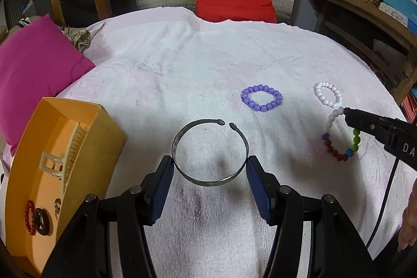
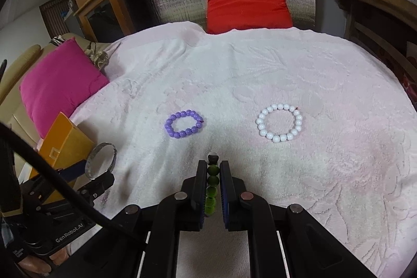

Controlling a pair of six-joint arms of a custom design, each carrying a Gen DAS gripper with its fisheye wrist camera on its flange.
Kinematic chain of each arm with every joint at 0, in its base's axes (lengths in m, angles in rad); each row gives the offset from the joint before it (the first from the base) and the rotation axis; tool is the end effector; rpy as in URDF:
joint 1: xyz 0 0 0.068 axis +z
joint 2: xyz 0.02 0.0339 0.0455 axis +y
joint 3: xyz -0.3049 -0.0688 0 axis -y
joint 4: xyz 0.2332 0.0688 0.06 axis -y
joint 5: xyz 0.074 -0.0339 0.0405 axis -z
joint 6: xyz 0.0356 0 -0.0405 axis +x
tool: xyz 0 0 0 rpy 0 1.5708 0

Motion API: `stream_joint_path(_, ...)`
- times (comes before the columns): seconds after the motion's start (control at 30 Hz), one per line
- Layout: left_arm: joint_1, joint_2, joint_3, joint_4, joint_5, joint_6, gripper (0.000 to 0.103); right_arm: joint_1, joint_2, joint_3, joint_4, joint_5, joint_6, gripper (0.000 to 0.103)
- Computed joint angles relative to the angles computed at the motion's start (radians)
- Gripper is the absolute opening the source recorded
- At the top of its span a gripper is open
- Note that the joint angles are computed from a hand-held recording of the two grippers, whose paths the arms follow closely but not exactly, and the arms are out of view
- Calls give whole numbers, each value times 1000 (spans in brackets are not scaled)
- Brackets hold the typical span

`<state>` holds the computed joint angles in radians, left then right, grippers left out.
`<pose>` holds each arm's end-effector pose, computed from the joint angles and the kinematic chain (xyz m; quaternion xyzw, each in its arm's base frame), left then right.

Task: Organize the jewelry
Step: 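Lift the multicolor bracelet with the right gripper while the left lifts the bangle, then carry the bangle and multicolor bracelet over the orange box with both grippers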

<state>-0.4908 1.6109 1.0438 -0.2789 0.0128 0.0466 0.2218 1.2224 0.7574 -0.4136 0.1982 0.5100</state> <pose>0.2942 -0.1577 0.2614 0.2504 0.9009 -0.0839 0.3445 0.2169 0.0417 0.2653 0.1676 0.9216 0.0339 0.3485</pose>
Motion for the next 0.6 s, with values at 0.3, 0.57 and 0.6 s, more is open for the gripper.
stream_joint_path(0.3, 13, -65, -76, 66, -29, 7, 59, 59, -30, 31, -10, 15, 6, 11)
stream_joint_path(0.57, 40, -155, -148, 93, -23, 2, 59, 128, -60, 47, 8, 33, 5, 11)
stream_joint_path(0.6, 50, -175, -159, 95, -16, -1, 59, 135, -60, 49, 11, 29, 5, 11)
